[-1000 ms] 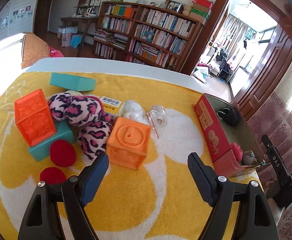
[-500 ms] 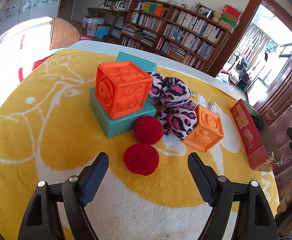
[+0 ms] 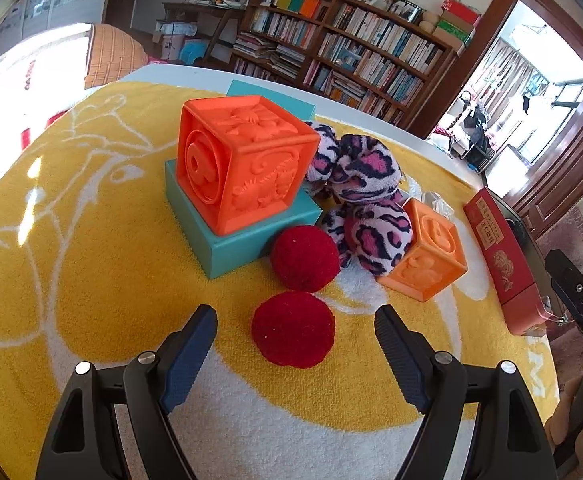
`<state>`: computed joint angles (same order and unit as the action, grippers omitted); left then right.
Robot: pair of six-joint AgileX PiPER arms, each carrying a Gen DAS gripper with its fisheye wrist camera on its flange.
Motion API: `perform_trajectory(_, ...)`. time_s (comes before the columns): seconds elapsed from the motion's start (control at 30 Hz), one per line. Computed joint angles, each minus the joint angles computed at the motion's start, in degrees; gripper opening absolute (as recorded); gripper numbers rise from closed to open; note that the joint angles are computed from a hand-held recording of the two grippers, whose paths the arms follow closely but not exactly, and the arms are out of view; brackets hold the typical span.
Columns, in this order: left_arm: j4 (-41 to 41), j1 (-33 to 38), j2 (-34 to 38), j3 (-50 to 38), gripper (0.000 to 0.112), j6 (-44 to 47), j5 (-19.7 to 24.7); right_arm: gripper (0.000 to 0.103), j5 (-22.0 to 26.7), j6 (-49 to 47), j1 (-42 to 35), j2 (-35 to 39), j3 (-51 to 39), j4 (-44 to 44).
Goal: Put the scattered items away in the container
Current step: 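Grasp a red felt ball with the left tool while the right tool grasps an orange cube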
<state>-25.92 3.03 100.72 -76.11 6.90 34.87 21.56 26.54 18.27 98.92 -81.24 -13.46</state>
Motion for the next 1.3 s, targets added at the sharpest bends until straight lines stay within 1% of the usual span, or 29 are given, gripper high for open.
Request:
perform_trajectory(0.07,-1.08,-0.33,-0.12,0.88,0.081,1.39,-1.4,0.081,0.8,-1.16,0.7,0.83,-1.06,0.74)
perform_trajectory(0.1,-1.91,-0.56,-0.28,1.51,0.064,2.39,-2.27,0.081,1.97,-2.89,0.96,1.67,-2.75,2.37)
perform_trajectory(0.17,-4.33,-0.53,0.78,0.87,0.04,5.43,-0.32,0.081,3.29,-7.83,0.84,3.06,-4.78,7.56)
perform_trajectory(0.23,-4.76,-0.95,0.26,1.71,0.04,6.26,-1.38,0.081,4.71,-12.85,0.63,4.29,-6.46,13.67)
perform_trajectory(0.3,-9.82,0.09,0.33,1.98,0.04,10.51,-0.5,0.081,6.99,-19.19,-0.05,5.85,-8.74,21.18)
perform_trajectory(0.33,-10.3,0.33,0.44,1.89,0.04,10.67,-0.33,0.081,8.1,-21.58,-0.34,6.67,-9.94,24.04)
perform_trajectory(0.4,-11.44,0.88,0.64,1.79,0.04,11.25,0.13,0.081,10.3,-24.3,-0.38,8.4,-12.2,27.47)
perform_trajectory(0.47,-12.57,1.33,0.65,1.86,0.04,11.9,0.34,0.081,12.31,-24.7,-0.03,10.19,-14.43,28.47)
perform_trajectory(0.6,-11.61,1.05,0.39,1.96,0.04,11.05,-0.28,0.081,15.64,-21.64,1.28,13.48,-18.46,25.36)
perform_trajectory(0.73,-12.31,1.38,0.24,2.4,0.04,12.0,-0.13,0.081,18.81,-20.47,2.81,16.71,-22.85,23.24)
perform_trajectory(0.87,-12.18,1.13,-0.01,2.65,0.04,12.19,-0.44,0.081,21.89,-15.17,5.6,19.79,-27.03,14.36)
perform_trajectory(1.0,-11.98,0.92,-0.17,2.86,0.04,12.57,-0.55,0.081,24.87,-14.27,6.76,23.22,-31.29,11.62)
perform_trajectory(1.1,-12.34,1.21,-0.18,2.9,0.04,13.39,-0.4,0.081,24.56,-11.48,7.64,24.97,-32.87,7.62)
perform_trajectory(1.23,-12.97,1.65,0.14,2.81,0.04,13.75,0.03,0.081,23.7,-9.8,7.34,25.57,-33.01,6.44)
perform_trajectory(1.27,-13.28,1.73,0.27,2.88,0.04,14.02,0.0,0.079,23.22,-9.68,7.21,25.27,-32.43,6.35)
perform_trajectory(1.3,-13.35,1.67,0.25,3.07,0.04,14.16,-0.15,0.072,22.42,-9.81,7.1,24.63,-31.23,6.43)
